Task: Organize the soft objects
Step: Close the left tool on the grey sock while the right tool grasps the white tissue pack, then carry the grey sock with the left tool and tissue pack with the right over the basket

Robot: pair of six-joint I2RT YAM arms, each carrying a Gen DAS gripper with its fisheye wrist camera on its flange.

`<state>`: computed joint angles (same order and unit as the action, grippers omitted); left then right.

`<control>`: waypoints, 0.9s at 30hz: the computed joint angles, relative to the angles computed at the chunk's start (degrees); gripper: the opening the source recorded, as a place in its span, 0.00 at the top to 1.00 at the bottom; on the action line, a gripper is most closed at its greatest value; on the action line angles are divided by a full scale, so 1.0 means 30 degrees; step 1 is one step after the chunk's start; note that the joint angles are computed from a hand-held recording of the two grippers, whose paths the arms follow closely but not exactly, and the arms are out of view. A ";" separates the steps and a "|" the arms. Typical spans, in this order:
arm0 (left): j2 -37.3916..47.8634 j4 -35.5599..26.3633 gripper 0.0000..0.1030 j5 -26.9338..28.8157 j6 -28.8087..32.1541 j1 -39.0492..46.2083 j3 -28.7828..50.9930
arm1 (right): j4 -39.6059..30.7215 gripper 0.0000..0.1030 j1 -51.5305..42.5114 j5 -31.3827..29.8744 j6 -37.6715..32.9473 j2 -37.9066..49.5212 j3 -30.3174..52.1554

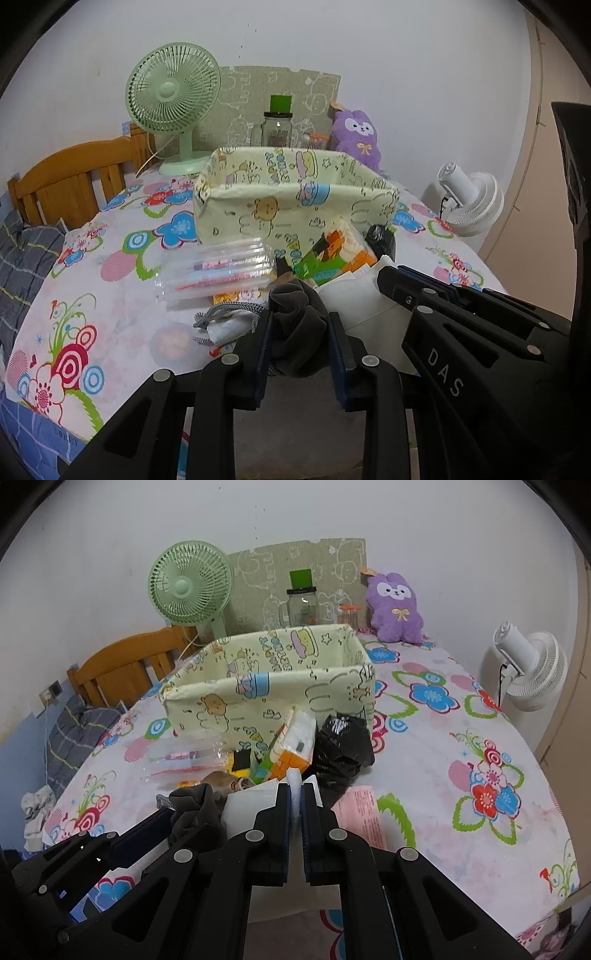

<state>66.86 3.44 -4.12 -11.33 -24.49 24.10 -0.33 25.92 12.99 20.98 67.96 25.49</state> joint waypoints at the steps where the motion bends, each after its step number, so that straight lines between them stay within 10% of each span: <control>1: -0.0188 -0.0215 0.74 0.0008 0.0013 0.0013 0.0137 | -0.0171 0.92 -0.0007 0.0040 -0.0038 -0.0132 0.0130; 27: -0.1357 -0.3281 0.74 -0.0572 0.0405 0.0365 0.3977 | -0.3627 0.92 -0.0368 0.0922 -0.0751 -0.2173 0.3951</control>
<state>62.79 -6.40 -5.83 -10.12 -23.39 36.03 -11.21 24.81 15.76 18.73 61.45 37.35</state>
